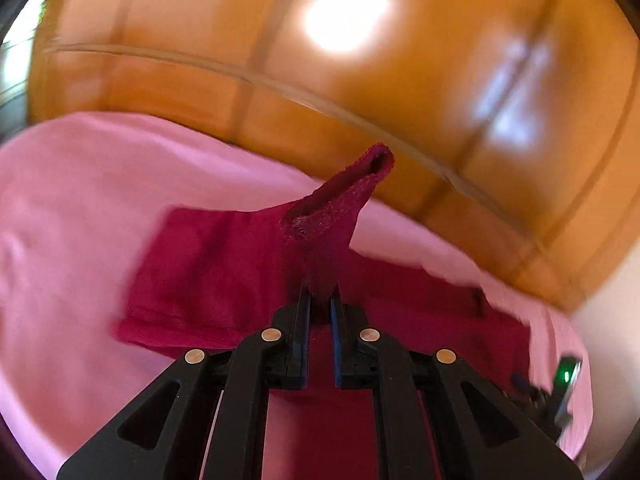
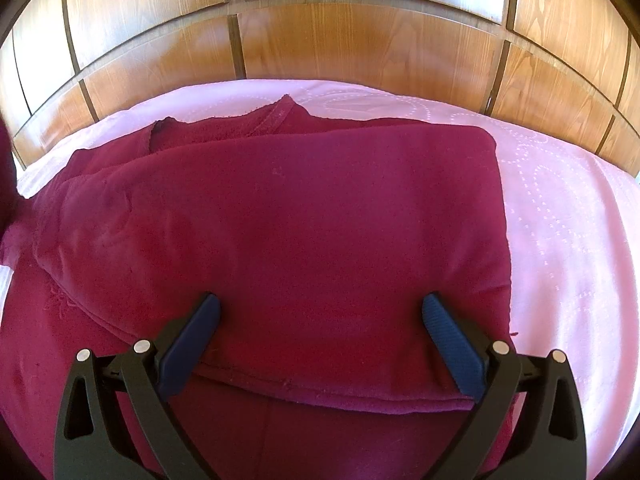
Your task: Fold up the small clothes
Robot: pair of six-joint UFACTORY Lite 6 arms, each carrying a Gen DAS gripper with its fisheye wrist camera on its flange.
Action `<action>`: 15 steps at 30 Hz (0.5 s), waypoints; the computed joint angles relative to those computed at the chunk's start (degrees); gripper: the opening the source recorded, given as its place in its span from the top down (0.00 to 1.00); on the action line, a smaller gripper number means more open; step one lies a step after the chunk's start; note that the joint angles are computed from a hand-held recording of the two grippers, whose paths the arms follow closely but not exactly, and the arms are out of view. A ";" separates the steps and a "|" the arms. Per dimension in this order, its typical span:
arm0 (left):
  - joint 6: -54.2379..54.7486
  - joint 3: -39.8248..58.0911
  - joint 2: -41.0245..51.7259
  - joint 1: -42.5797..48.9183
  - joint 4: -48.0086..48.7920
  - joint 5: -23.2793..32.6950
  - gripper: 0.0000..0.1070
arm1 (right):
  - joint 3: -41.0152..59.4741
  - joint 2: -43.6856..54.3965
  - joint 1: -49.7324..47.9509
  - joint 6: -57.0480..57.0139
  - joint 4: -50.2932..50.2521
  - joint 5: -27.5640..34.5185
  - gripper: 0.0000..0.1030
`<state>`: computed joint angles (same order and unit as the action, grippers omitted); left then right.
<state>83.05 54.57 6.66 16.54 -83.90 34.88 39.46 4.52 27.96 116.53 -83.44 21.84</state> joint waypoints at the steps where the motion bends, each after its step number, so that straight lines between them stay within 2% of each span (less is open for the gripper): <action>1: 0.03 -1.77 -0.47 -4.66 -0.69 -2.84 0.93 | -0.07 -0.03 -0.05 0.44 -0.39 -0.13 0.02; 4: -2.78 -1.70 2.19 -14.34 -0.13 -10.03 0.89 | -0.22 -0.14 -0.39 1.52 -1.44 -0.62 0.02; 5: -3.97 -2.11 2.63 -16.42 0.87 -11.48 0.84 | -0.37 -0.22 -0.50 2.04 -1.95 -0.78 0.02; 7: -1.17 -5.37 1.09 -19.33 -1.37 -14.58 0.64 | -0.54 -0.32 -0.71 3.10 -2.99 -1.10 0.02; 9: 5.03 -9.30 -2.46 -20.70 -6.74 -16.69 0.58 | -0.62 -0.38 -0.83 3.53 -3.38 -1.32 0.02; 13: 14.62 -19.02 -11.29 -17.71 -13.11 -15.78 0.57 | 0.16 -1.24 -0.70 -2.42 2.62 -0.93 0.03; 14: 17.26 -21.72 -13.68 -16.70 -14.87 -15.60 0.57 | 0.64 -2.39 0.02 -5.50 6.10 0.19 0.07; 15: 18.56 -23.41 -15.03 -15.48 -15.26 -14.88 0.57 | 0.87 -3.14 0.45 -6.47 7.18 0.34 0.22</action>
<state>101.61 31.15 -8.38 1.06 -99.16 20.00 40.33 1.38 28.41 110.06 -76.26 22.17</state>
